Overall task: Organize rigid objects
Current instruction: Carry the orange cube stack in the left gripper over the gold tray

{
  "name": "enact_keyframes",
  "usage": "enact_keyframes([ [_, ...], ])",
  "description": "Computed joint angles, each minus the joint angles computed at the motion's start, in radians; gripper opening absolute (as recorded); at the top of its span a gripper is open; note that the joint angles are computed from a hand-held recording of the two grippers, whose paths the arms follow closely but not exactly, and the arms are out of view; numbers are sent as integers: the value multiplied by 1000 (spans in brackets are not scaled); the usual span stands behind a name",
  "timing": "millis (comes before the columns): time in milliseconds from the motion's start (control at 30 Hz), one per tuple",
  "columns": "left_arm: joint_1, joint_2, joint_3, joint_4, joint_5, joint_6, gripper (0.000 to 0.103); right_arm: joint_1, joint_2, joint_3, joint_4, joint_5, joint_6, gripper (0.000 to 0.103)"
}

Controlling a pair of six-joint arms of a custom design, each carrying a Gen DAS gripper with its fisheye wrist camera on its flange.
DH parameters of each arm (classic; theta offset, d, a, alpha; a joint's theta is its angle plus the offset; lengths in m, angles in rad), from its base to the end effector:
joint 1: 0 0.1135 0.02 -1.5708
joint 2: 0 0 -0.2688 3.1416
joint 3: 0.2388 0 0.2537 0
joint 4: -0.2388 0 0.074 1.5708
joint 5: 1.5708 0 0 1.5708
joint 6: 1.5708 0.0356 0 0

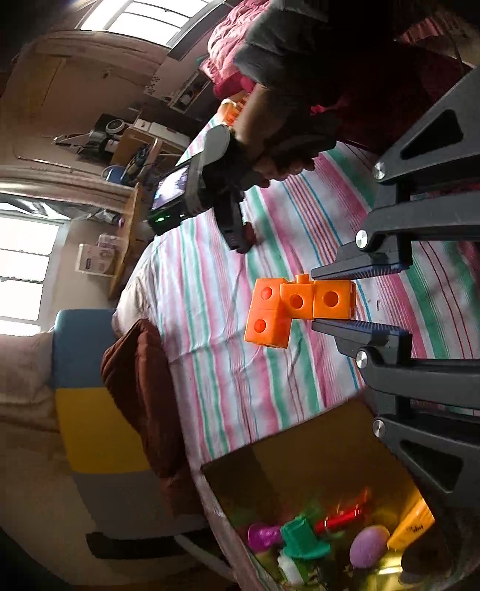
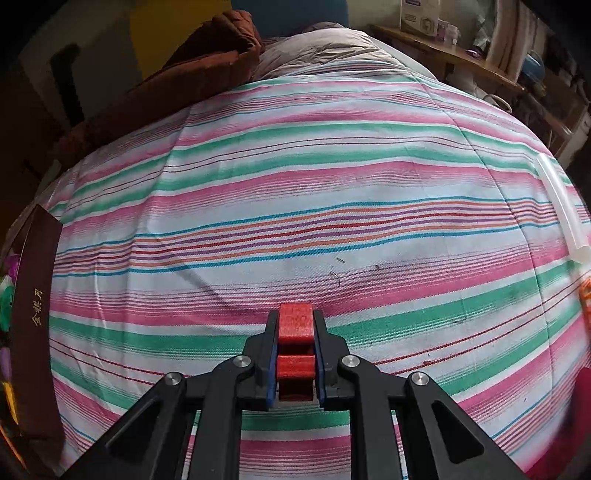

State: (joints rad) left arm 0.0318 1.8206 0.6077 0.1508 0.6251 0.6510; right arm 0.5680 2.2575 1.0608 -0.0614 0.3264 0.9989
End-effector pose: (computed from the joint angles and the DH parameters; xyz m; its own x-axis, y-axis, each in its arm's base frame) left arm 0.2796 -0.0119 0.0743 -0.5374 0.4745 -0.6971 0.7351 0.6688 -0.1114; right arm 0.3176 0.1891 0.0114 -0.7927 0.4390 -0.4230 0.4437 0.8913 0.0936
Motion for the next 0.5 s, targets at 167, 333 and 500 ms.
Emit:
enact_keyframes([
  [167, 48, -45, -3, -32, 16, 5, 19, 16, 43, 55, -26, 42, -29, 16],
  [333, 99, -70, 8, -61, 28, 9, 19, 23, 39, 50, -29, 57, -38, 16],
  [500, 158, -70, 40, -90, 43, 0, 19, 27, 62, 88, -59, 77, -59, 16],
])
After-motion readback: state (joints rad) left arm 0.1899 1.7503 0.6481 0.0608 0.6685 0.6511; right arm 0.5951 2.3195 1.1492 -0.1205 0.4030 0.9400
